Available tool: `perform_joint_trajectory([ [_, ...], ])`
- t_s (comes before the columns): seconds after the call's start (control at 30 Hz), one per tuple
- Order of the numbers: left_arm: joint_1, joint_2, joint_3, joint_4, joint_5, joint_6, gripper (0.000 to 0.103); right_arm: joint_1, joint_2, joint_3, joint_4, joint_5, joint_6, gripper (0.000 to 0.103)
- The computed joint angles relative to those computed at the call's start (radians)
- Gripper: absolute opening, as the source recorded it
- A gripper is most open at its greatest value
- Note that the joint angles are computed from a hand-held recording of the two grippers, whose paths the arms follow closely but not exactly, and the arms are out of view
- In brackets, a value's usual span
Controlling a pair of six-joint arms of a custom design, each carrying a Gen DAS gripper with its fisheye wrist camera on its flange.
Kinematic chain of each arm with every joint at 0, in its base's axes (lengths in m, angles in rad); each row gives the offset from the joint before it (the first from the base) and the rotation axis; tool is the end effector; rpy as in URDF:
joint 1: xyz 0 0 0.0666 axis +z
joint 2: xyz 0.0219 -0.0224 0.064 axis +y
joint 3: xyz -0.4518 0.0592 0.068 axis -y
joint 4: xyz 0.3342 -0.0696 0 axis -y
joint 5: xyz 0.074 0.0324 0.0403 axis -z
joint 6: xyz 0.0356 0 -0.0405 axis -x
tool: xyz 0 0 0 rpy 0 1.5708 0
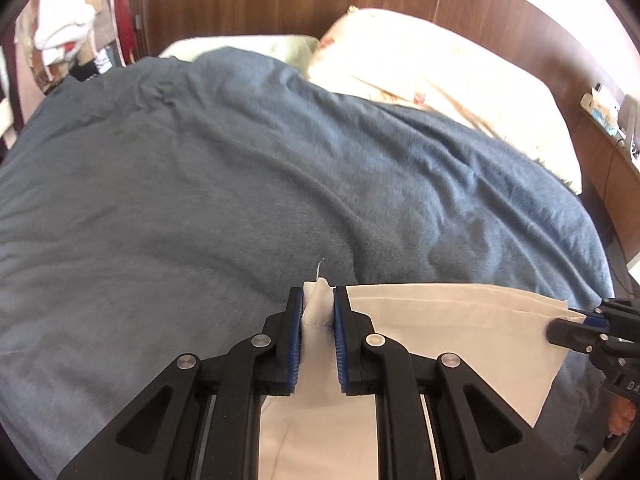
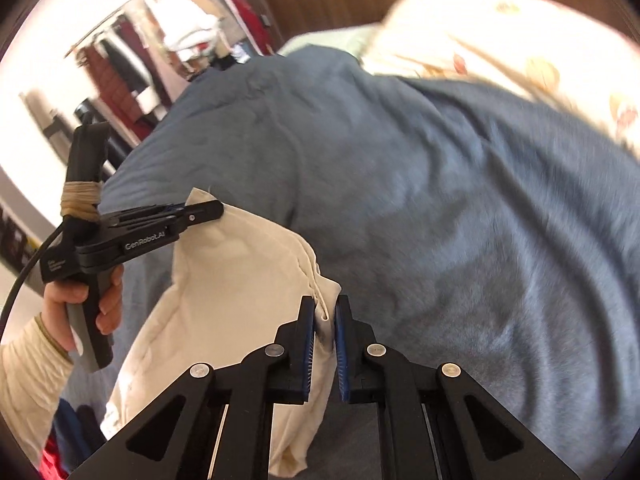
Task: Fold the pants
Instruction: 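Lift the cream pants with both tools and fold them over onto themselves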
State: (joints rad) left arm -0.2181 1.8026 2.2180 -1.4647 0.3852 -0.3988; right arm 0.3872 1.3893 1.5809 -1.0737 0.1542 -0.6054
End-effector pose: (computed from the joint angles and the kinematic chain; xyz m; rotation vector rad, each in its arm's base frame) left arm 0.5348 -0.1326 0.5967 0.9032 2.3963 -0.4351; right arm 0.3768 0.1473 0.5665 0.3348 2.4321 0.2524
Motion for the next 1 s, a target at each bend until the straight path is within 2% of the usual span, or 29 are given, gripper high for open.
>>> perform_joint_trajectory([
  [0.13, 0.046, -0.051, -0.029, -0.007, -0.001, -0.013, 0.015, 0.086, 0.001, 0.059, -0.028, 0.064, 0.055, 0.011],
  [0.23, 0.094, -0.1, -0.063, -0.021, -0.011, -0.035, 0.015, 0.149, 0.01, 0.092, -0.034, 0.071, 0.083, 0.011],
  [0.57, 0.248, -0.248, -0.195, -0.057, -0.036, -0.12, 0.015, 0.329, 0.025, 0.116, -0.051, -0.014, 0.084, 0.011],
  [0.83, 0.325, -0.327, -0.283, -0.097, -0.093, -0.181, 0.015, 0.451, 0.035, 0.094, -0.066, -0.11, 0.08, 0.011],
  [1.0, 0.357, -0.363, -0.333, -0.117, -0.139, -0.23, 0.015, 0.506, 0.04, 0.074, -0.066, -0.121, 0.1, 0.011],
])
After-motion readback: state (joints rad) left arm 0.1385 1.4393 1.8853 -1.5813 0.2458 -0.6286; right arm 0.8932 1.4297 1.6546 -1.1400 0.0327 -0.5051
